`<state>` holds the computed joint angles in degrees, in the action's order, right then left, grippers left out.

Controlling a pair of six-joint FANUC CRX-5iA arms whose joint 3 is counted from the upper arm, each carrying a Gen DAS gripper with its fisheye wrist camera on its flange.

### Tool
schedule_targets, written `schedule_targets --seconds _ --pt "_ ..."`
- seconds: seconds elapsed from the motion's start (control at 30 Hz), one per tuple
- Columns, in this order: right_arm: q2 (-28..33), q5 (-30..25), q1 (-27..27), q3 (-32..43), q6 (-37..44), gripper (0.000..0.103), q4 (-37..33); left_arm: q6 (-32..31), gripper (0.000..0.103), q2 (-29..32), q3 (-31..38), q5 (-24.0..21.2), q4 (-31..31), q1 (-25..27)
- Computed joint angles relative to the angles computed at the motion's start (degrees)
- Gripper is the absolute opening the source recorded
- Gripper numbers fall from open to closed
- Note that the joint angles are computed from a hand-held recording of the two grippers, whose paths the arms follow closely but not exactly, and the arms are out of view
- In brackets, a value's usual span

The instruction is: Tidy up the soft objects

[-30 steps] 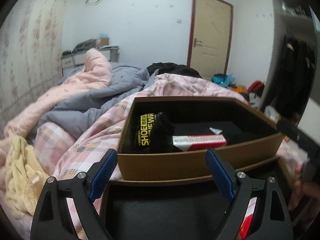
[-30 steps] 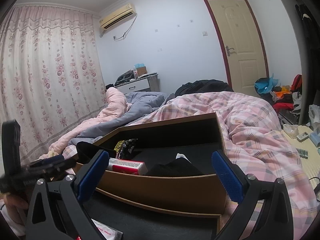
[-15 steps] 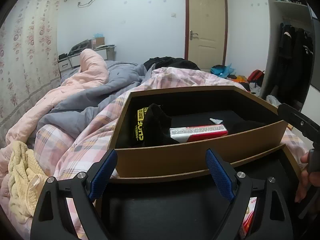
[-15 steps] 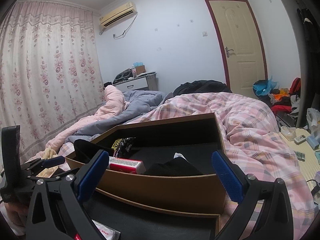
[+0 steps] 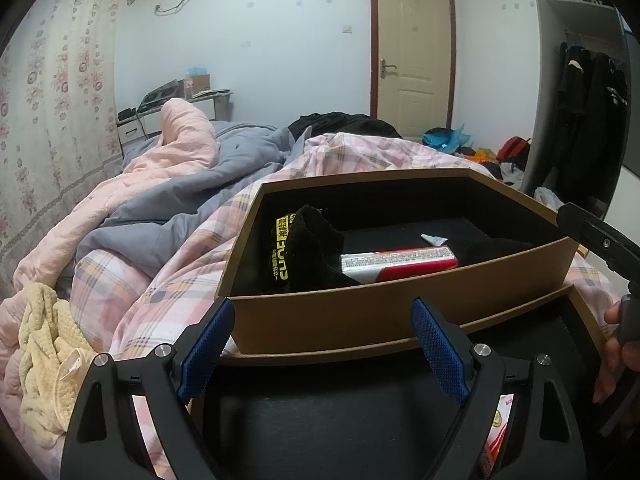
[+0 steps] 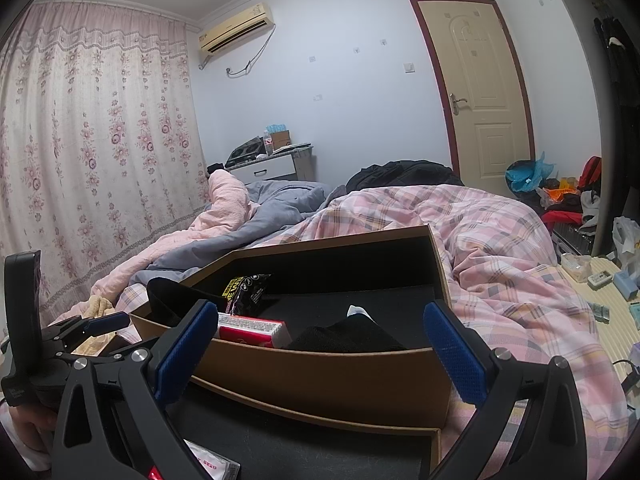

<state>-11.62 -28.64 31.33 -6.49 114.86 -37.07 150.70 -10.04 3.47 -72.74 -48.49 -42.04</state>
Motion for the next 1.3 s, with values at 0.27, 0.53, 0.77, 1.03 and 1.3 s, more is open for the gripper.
schedule_targets --seconds 0.27,0.53,0.77,1.03,1.3 --pt "0.1 0.0 0.0 0.1 -0.2 0.102 0.1 0.2 0.088 0.2 0.5 -1.0 -0.4 -0.4" --pt "-0.8 -2.6 1.1 1.2 -0.9 0.102 2.0 3.3 0.088 -1.9 1.7 -2.5 -3.7 -3.2" --pt "-2.5 -10.9 5.5 1.8 -4.2 0.102 12.8 4.8 0.088 -2.7 0.8 -2.4 -3.6 -2.7" --pt "0.9 -24.5 5.6 5.5 -1.6 0.101 12.5 6.2 0.088 -3.2 -0.3 -1.8 -2.6 -1.7" --pt "2.4 -27.1 9.6 4.8 0.6 0.090 17.3 5.5 0.088 -2.4 -0.2 -2.2 -2.3 -1.6"
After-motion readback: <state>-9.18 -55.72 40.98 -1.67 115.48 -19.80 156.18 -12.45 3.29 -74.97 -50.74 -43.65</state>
